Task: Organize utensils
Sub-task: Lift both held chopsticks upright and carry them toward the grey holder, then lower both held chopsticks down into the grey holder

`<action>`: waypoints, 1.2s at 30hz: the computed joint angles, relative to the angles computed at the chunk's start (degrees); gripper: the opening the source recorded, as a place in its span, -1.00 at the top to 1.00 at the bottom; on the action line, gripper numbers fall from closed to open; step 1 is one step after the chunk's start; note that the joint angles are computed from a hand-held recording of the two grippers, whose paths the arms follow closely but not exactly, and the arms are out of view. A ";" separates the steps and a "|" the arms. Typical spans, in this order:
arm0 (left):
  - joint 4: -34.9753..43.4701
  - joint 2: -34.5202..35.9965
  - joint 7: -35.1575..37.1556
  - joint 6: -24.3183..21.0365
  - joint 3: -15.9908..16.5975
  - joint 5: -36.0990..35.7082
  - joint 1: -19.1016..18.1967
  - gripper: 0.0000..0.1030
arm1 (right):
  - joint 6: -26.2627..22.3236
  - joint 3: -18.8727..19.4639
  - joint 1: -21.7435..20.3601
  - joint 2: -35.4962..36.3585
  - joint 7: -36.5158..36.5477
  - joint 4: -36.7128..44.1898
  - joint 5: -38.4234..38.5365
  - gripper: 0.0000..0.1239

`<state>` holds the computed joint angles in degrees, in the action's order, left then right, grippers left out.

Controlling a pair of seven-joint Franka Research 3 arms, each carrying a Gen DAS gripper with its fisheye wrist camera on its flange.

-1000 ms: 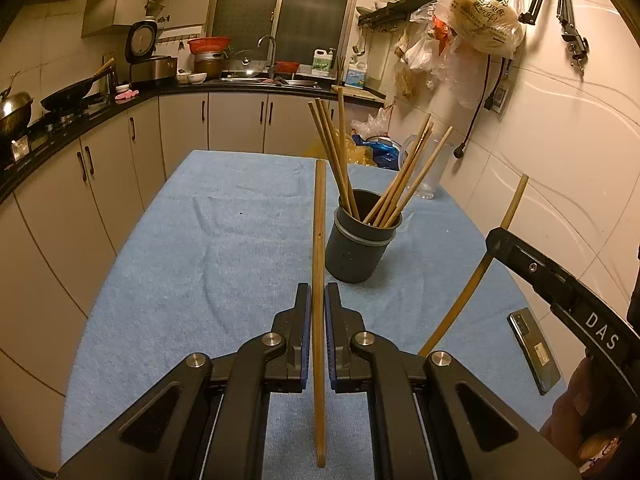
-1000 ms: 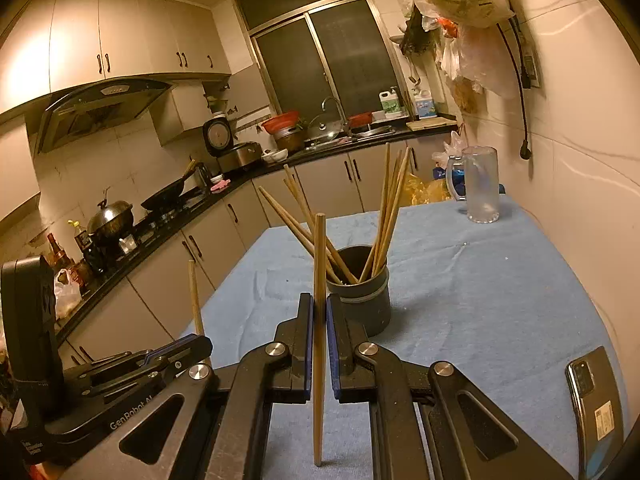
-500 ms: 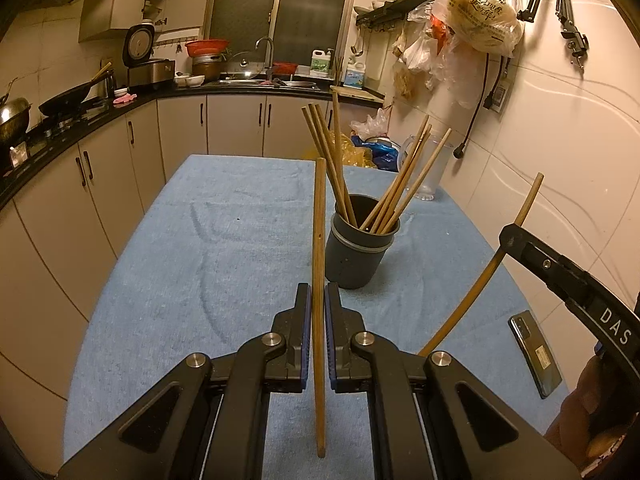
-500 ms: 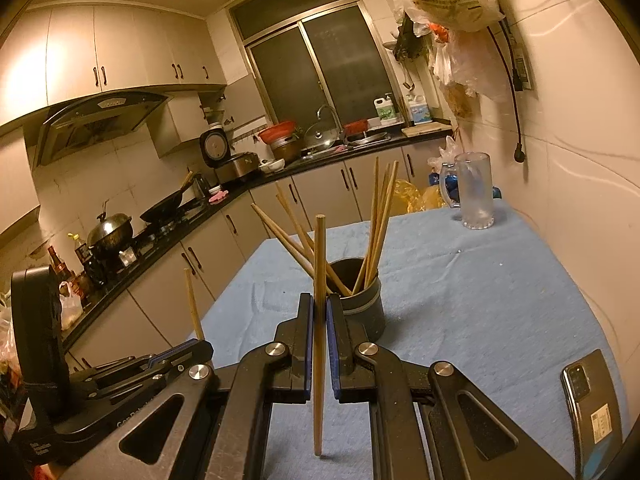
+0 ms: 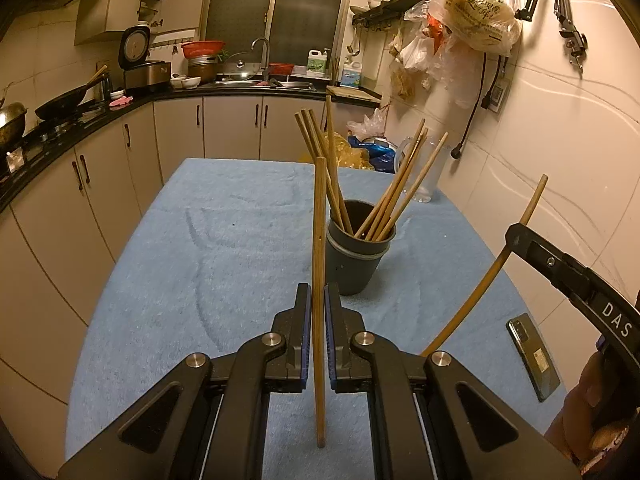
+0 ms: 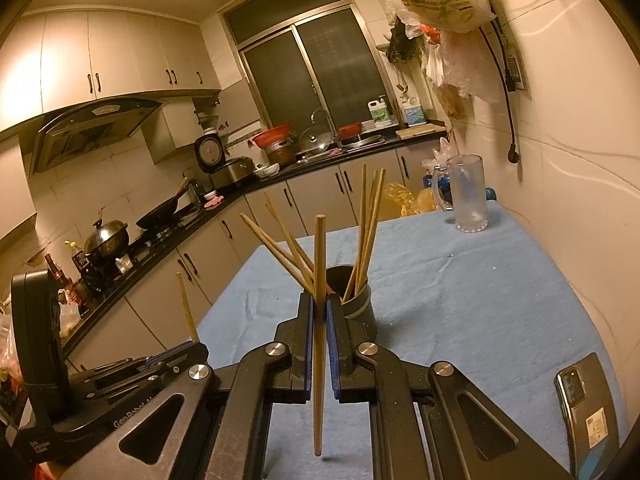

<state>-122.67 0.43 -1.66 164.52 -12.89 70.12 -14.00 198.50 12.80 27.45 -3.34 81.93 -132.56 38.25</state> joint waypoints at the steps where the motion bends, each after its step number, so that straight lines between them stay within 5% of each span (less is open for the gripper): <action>1: 0.16 0.04 0.44 0.31 0.08 -0.38 0.08 0.88 | 0.04 -0.21 0.02 -0.12 0.30 -0.05 -0.33 0.88; 16: 4.96 0.46 5.21 2.74 0.82 -4.08 1.02 0.88 | -0.21 -3.91 -1.80 -0.88 9.24 2.49 -9.30 0.88; 25: 9.47 1.98 9.42 3.50 1.40 -7.04 0.91 0.88 | -1.56 -3.86 -3.91 1.83 8.43 8.35 -7.76 0.88; 30: 12.72 3.28 11.63 4.01 2.05 -8.33 0.61 0.88 | -2.58 -4.35 -2.95 4.40 1.39 13.41 -0.40 0.88; 36: 18.01 5.97 13.26 4.39 3.31 -9.09 -0.11 0.88 | -4.02 -14.79 9.05 8.61 -17.53 22.70 19.07 0.88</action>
<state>-104.66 6.40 11.59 168.90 -9.58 61.03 -14.11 194.48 -1.99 36.50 5.26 64.40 -109.85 57.32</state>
